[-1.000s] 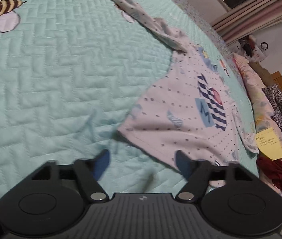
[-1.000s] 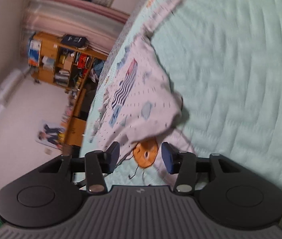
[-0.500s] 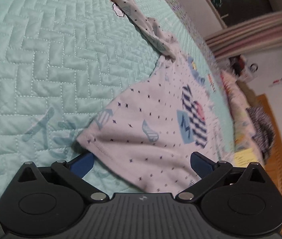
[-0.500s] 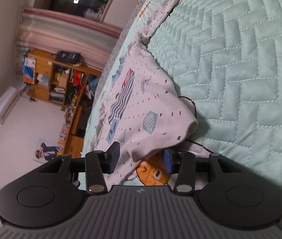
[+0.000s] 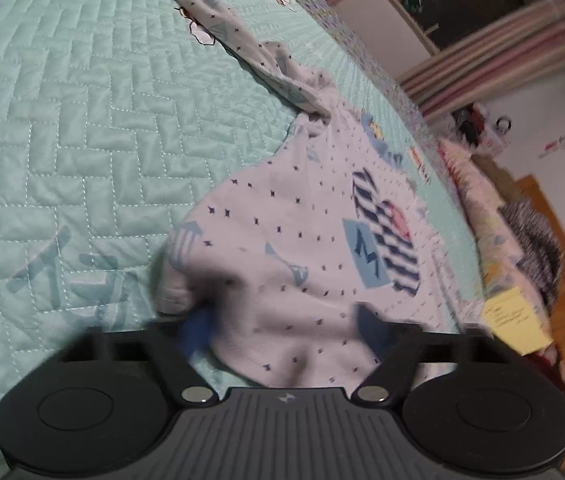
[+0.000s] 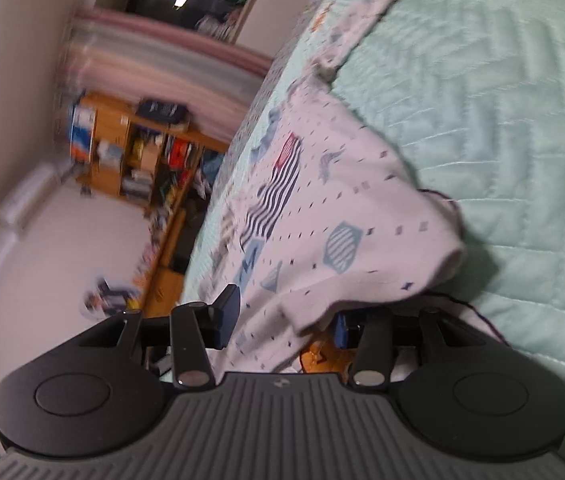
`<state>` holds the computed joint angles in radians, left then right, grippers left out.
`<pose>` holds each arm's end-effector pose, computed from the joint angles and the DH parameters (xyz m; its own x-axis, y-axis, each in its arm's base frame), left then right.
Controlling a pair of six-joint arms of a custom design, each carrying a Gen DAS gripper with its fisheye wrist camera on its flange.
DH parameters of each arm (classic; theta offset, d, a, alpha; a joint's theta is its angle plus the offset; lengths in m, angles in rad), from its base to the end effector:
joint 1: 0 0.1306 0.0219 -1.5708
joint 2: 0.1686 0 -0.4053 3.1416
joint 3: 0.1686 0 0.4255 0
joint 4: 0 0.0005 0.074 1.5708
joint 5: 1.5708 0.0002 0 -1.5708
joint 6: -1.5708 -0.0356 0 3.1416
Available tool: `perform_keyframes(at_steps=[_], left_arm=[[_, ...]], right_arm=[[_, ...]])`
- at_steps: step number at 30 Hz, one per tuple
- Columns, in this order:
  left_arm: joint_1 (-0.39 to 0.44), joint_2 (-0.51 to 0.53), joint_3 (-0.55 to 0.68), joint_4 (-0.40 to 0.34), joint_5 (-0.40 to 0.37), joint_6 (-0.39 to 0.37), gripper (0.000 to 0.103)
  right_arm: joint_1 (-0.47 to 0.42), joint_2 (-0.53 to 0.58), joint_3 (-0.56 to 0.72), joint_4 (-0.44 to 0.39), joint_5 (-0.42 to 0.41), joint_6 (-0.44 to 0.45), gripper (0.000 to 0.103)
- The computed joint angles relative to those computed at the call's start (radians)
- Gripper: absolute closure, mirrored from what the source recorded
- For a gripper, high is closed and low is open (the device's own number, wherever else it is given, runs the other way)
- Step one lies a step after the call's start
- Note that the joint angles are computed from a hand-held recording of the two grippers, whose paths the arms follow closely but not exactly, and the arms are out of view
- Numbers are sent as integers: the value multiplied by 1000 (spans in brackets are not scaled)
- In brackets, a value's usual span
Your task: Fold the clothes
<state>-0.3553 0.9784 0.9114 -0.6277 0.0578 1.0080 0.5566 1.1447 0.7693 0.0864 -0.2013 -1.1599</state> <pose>0.3402 -0.1290 0.4013 -0.6492 -0.6597 -0.3786 -0.3001 0.6795 -0.6695 0.3521 0.2269 0.3353 -0.7204 0.6097 -0.3306 -0.0499 0.4299 0.9015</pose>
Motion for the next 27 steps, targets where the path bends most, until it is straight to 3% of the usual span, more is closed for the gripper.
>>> perform_keyframes(at_steps=[1,2,4,6,7,11,15,18,21,23,24,26,27], left_arm=[[14,12,5,-15,50,-5,97],[30,16,3,-17,94,7,98],[55,-9,0,-25,122,19,98],[85,-43,8,-53,156,9,98],[102,-61,13,-69,176,0,98],[148,-83,26,-125,211,-15,98],[130,-32,25,-202,218,-25,96],[105,-37,9,-183,170,-54,94],[74,-35,32,-231,125,-134,93],[54,-42,47,-281,98,-194,90],[47,-51,51,-304,89,-219,87],[32,-74,55,-335,62,-260,77],[24,-87,56,-350,46,-278,70]], right_arm=[[0,3,7,-14,-10,20,63],[-1,6,15,-28,-19,40,78],[-27,16,-5,30,-96,-80,99],[-52,2,-46,126,-169,-254,99],[-61,-11,-57,148,-199,-300,99],[-82,-52,-86,166,-261,-387,100],[-83,-68,-58,-18,-248,-246,99],[-78,-85,-14,-203,-237,-86,103],[-87,-108,20,-333,-254,19,95],[-94,-133,29,-387,-258,63,76],[-93,-153,28,-404,-229,81,70],[-93,-196,27,-438,-157,118,38],[-91,-212,28,-452,-111,125,33]])
